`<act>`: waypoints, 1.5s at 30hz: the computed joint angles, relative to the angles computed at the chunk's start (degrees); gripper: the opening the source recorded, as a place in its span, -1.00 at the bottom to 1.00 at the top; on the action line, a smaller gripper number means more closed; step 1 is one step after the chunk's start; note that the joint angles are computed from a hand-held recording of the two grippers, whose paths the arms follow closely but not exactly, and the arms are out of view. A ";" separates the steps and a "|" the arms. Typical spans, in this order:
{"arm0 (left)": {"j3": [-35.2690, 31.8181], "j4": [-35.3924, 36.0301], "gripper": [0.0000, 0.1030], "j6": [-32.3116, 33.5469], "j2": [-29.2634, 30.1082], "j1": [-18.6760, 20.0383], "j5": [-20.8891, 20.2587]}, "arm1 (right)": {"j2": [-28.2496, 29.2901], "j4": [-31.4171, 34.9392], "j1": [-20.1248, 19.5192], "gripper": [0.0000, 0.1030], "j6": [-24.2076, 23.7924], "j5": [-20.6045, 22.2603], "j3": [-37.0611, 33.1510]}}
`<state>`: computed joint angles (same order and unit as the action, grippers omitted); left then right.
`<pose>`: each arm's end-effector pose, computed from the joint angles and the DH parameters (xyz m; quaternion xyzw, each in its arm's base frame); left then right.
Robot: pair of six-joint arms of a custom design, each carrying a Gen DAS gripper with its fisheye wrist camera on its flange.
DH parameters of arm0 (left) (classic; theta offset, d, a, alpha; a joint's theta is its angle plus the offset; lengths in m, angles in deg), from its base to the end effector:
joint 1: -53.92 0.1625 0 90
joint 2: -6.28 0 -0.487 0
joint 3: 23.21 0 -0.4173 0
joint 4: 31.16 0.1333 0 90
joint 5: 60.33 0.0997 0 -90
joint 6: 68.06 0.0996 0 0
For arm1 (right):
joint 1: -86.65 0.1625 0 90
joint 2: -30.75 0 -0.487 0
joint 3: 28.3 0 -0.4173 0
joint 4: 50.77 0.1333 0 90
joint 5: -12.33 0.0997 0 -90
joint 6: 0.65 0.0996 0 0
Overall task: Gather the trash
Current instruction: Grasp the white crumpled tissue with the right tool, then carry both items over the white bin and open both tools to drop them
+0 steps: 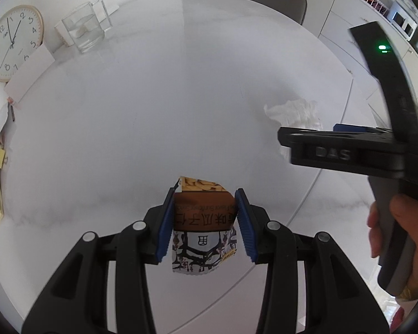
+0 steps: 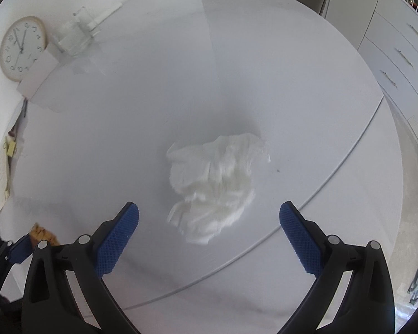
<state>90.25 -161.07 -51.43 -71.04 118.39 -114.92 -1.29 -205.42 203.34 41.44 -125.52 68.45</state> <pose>-0.0641 -0.5775 0.3171 0.3331 0.8920 -0.0548 0.3006 0.3634 -0.5904 -0.0234 -0.1223 -0.9059 0.2287 0.3349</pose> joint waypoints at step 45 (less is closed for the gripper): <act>16.73 24.58 -0.21 -11.27 -31.29 -12.82 -3.63 | -6.79 0.96 22.90 -0.54 12.37 9.18 19.26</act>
<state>106.98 -136.49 -62.70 -102.33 105.56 -118.55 -8.09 -204.46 226.25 53.81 -116.34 87.71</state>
